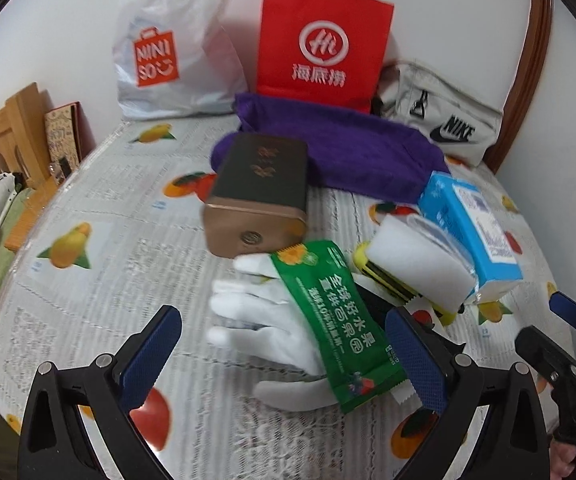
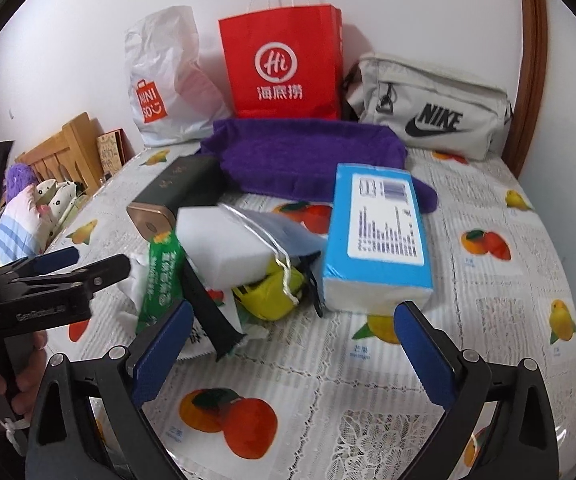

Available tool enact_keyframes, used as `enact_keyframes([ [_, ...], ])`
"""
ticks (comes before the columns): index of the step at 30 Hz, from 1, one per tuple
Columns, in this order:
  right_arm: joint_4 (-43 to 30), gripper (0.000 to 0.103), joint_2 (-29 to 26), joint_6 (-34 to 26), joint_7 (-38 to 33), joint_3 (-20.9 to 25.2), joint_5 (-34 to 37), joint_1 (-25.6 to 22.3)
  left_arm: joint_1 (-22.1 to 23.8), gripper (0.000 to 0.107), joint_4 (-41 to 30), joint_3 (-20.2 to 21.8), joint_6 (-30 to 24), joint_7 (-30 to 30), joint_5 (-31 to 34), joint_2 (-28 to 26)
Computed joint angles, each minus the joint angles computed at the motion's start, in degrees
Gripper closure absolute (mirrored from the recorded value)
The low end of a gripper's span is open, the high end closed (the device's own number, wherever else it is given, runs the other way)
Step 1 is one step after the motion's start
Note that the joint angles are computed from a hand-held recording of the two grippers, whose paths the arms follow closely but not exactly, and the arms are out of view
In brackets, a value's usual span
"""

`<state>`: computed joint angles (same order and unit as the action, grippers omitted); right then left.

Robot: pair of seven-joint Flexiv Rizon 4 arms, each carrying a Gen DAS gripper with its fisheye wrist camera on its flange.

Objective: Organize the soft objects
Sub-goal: 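Grasp the green snack packet with the left tool while the right tool reaches toward the white sponge, then grasp the white sponge with the right tool while the left tool lifts the green packet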

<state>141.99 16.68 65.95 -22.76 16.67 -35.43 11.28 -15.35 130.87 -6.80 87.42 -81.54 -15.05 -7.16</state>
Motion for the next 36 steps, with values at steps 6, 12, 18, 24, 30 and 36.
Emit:
enact_keyframes([
  [6,2.2,0.003,0.4,2.3,0.1,-0.6,0.6,-0.9,-2.9,0.009,-4.1,3.4,-2.8,-7.2,7.9,-3.0],
  [12,3.7,0.003,0.3,4.5,-0.6,-0.9,2.1,-1.5,-6.5,0.021,-9.5,7.2,-8.0,-14.9,17.7,-5.9],
  [18,4.3,0.003,0.8,5.1,-0.6,-0.6,3.1,-2.0,-4.0,0.054,-9.5,4.2,-8.6,-14.8,16.9,-5.9],
  [24,4.0,0.003,0.4,5.7,0.0,-0.2,2.8,-2.2,-0.6,0.071,-6.2,0.4,-6.1,-7.6,10.3,-3.9],
  [30,3.1,0.003,-0.7,6.3,0.6,0.2,1.7,-1.7,1.3,0.083,-2.8,-2.5,-4.1,1.9,-0.2,-2.2],
  [36,2.1,0.003,-1.5,5.3,-0.1,0.3,1.1,-0.3,2.3,0.076,-1.1,-5.9,-2.6,9.6,-10.1,-3.1],
])
